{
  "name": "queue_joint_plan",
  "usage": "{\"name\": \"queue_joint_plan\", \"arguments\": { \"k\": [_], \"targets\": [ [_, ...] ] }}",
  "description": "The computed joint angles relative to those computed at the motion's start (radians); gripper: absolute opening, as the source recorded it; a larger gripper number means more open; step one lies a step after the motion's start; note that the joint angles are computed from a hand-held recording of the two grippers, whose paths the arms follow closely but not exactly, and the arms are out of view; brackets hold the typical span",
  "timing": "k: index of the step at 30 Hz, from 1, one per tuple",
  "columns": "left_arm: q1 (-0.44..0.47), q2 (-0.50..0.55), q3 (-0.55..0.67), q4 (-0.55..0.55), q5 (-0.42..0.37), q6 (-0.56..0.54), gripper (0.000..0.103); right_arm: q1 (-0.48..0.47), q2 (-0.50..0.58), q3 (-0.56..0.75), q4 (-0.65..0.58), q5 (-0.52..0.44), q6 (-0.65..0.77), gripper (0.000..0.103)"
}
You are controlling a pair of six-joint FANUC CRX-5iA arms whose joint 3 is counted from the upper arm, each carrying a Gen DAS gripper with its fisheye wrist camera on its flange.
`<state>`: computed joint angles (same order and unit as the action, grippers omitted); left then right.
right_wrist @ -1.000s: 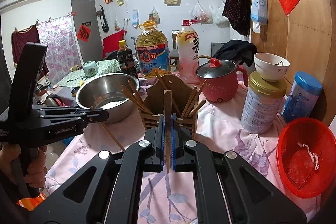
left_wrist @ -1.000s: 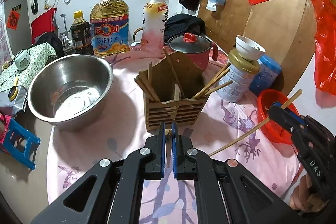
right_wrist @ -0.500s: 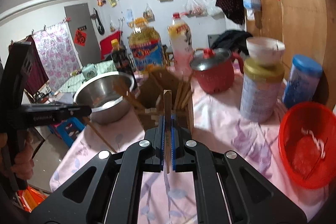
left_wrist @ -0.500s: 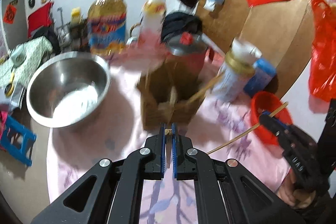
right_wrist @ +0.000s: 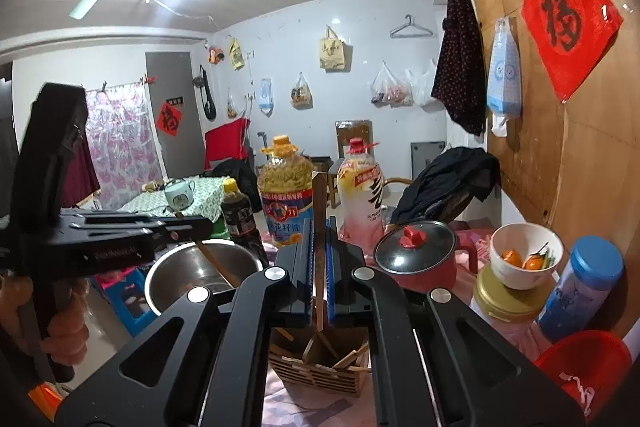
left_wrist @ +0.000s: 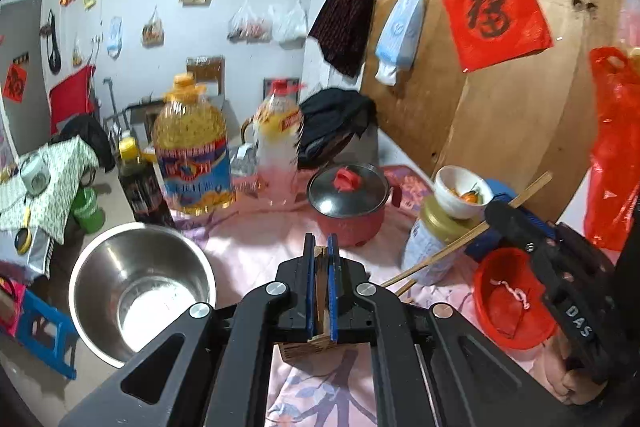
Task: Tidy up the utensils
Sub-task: 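Lower the chopsticks into the holder and open both tools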
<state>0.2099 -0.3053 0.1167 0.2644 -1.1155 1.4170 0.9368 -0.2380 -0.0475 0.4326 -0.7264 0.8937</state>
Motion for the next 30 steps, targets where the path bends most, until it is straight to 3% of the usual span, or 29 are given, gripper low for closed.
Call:
{"name": "queue_joint_plan", "arguments": {
  "k": [12,13,15,17,23,30],
  "targets": [
    [0.047,0.072,-0.059,0.032,0.024,-0.009,0.007,-0.05,0.115,0.046,-0.196,-0.061,0.125,0.006],
    [0.041,0.079,-0.054,0.009,0.021,0.004,0.01,-0.055,0.139,0.066,-0.235,-0.088,0.171,0.007],
    [0.021,0.094,-0.04,-0.056,0.008,0.059,0.052,-0.05,0.162,0.069,-0.22,-0.118,0.166,0.011],
    [0.028,0.086,-0.055,-0.049,0.015,0.063,0.054,-0.061,0.162,0.075,-0.248,-0.107,0.179,0.01],
    [0.066,0.066,-0.063,-0.04,0.016,0.105,0.059,-0.059,0.127,0.056,-0.169,-0.063,0.131,0.011],
    [0.07,-0.015,-0.061,-0.128,-0.014,0.195,0.069,-0.048,0.05,0.0,-0.154,-0.06,0.063,0.011]
  ]
}}
